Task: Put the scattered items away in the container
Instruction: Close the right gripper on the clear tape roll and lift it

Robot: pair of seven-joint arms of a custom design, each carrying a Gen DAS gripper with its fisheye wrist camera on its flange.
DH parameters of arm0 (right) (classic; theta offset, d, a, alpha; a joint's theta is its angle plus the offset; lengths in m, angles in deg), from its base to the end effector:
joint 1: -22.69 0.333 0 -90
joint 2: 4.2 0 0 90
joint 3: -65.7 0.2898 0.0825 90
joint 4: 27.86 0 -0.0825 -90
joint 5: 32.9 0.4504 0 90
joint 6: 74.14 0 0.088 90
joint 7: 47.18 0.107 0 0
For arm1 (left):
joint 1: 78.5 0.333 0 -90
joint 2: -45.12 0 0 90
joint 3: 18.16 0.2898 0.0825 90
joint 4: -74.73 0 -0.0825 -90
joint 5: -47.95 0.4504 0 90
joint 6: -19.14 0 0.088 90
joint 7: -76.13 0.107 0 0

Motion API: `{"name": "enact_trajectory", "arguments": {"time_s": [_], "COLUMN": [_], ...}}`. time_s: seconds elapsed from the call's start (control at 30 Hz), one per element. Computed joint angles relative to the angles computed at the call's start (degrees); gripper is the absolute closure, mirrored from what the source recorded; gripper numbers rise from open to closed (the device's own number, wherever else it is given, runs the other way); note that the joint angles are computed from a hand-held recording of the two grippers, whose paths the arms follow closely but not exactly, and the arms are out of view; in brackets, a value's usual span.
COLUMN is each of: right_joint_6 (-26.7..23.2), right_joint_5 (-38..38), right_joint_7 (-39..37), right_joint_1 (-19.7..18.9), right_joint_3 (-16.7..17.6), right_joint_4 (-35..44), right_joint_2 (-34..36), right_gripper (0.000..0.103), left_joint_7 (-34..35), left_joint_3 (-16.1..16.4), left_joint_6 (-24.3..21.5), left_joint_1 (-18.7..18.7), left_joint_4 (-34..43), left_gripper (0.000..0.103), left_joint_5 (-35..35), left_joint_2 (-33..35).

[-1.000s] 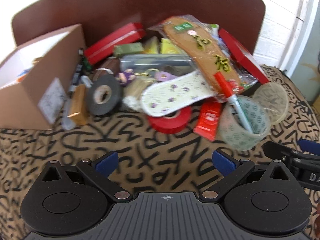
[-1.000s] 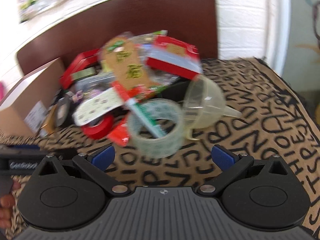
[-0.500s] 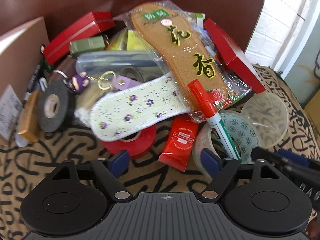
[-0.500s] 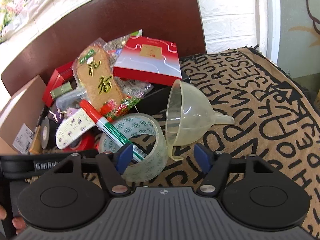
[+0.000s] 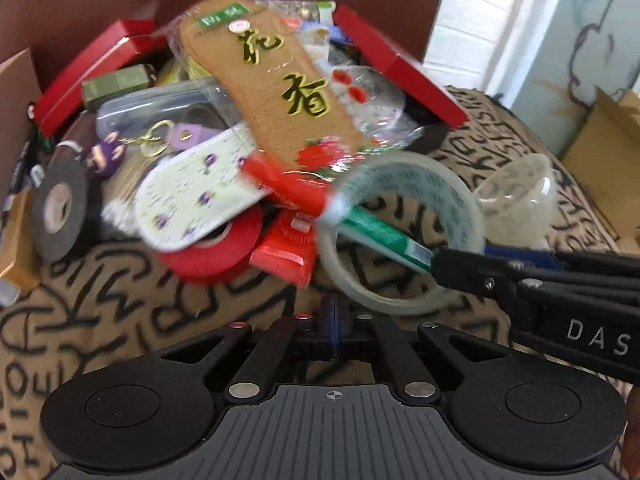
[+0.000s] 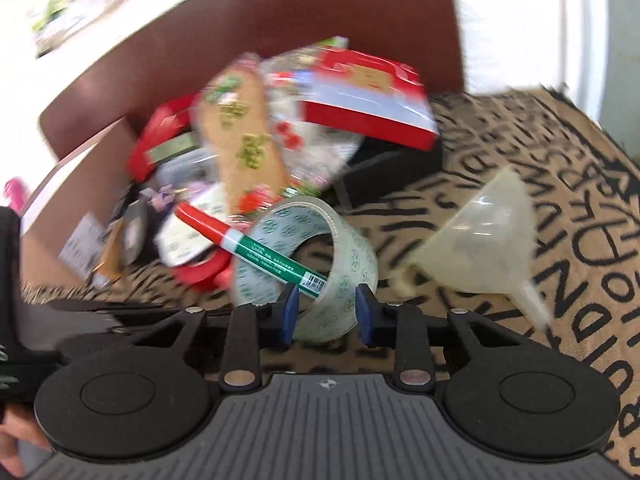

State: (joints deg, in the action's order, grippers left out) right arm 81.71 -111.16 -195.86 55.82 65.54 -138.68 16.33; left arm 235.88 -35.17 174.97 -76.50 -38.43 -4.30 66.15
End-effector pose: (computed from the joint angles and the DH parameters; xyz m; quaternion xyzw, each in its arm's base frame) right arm 0.5483 0.3983 0.2571 -0.5190 0.7504 -0.2299 0.3386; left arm 0.6591 -0.1428 0.2493 -0.4147 0.8444 -0.3336 0.0605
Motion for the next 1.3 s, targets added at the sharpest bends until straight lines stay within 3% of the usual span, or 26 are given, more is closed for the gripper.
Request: {"name": "enact_trajectory", "arguments": {"time_s": [0.1, 0.17, 0.23, 0.27, 0.33, 0.37, 0.43, 0.63, 0.77, 0.93, 1.03, 1.17, 1.3], "right_joint_6": [5.56, 7.75, 5.42, 4.41, 3.15, 1.96, -1.7, -7.53, -2.75, 0.59, 3.44, 6.18, 7.22], "right_joint_5": [-2.89, -1.4, 0.86, 1.58, 2.64, 3.02, 3.54, 2.27, 5.68, 4.8, 6.87, 15.16, 16.24], "right_joint_7": [1.54, 0.46, -3.06, -3.58, -3.64, -3.57, -3.29, -4.93, -8.36, -11.33, -21.53, -36.66, -34.76], "right_joint_1": [0.14, 0.17, 1.62, 2.35, 3.36, 3.92, 5.05, 5.32, 3.66, 5.46, 5.63, 5.21, 8.64], "right_joint_3": [0.23, 0.68, 0.79, 0.58, 0.12, -0.01, -0.04, 1.1, 1.13, -0.58, 0.31, 2.88, -0.39], "right_joint_4": [1.01, 2.8, 4.27, 4.53, 4.32, 4.19, 3.69, 3.76, 7.26, 9.31, 12.76, 16.86, 13.84], "right_joint_2": [0.55, 2.32, 3.57, 3.79, 3.52, 3.19, 2.2, 1.29, 5.12, 6.67, 9.5, 13.73, 11.39], "right_gripper": [0.096, 0.096, 0.094, 0.093, 0.091, 0.088, 0.066, 0.041, 0.039, 0.04, 0.039, 0.039, 0.04], "left_joint_7": [5.75, 8.85, 12.68, 14.37, 15.18, 14.16, 11.83, 9.29, 10.9, 10.43, 11.71, 12.47, 14.34], "left_joint_3": [-0.45, 0.62, 1.76, 2.2, 3.29, 3.83, 4.41, 4.81, 4.93, 5.46, 5.36, 5.74, 5.9], "left_joint_6": [-2.76, -3.66, -3.49, -2.8, -1.54, -1.57, -1.78, -4.62, -4.18, -4.38, -3.7, -3.97, -5.63], "left_joint_1": [2.97, 3.56, 3.77, 3.61, 3.13, 2.99, 3.06, 4.25, 4.38, 4.91, 5.53, 6.01, 6.61], "left_joint_4": [-3.52, -5.37, -6.75, -7.1, -6.74, -6.05, -4.62, -3.11, -3.1, -2.39, -2.14, -2.28, -3.3], "left_gripper": [0.103, 0.103, 0.101, 0.082, 0.072, 0.06, 0.048, 0.044, 0.04, 0.039, 0.036, 0.032, 0.03], "left_joint_5": [-5.81, -8.82, -12.37, -14.18, -15.94, -15.94, -16.36, -16.02, -16.39, -15.51, -16.85, -16.25, -15.21], "left_joint_2": [-3.9, -5.93, -7.35, -7.61, -7.15, -6.63, -5.63, -5.23, -5.38, -5.03, -5.0, -5.03, -5.67]}}
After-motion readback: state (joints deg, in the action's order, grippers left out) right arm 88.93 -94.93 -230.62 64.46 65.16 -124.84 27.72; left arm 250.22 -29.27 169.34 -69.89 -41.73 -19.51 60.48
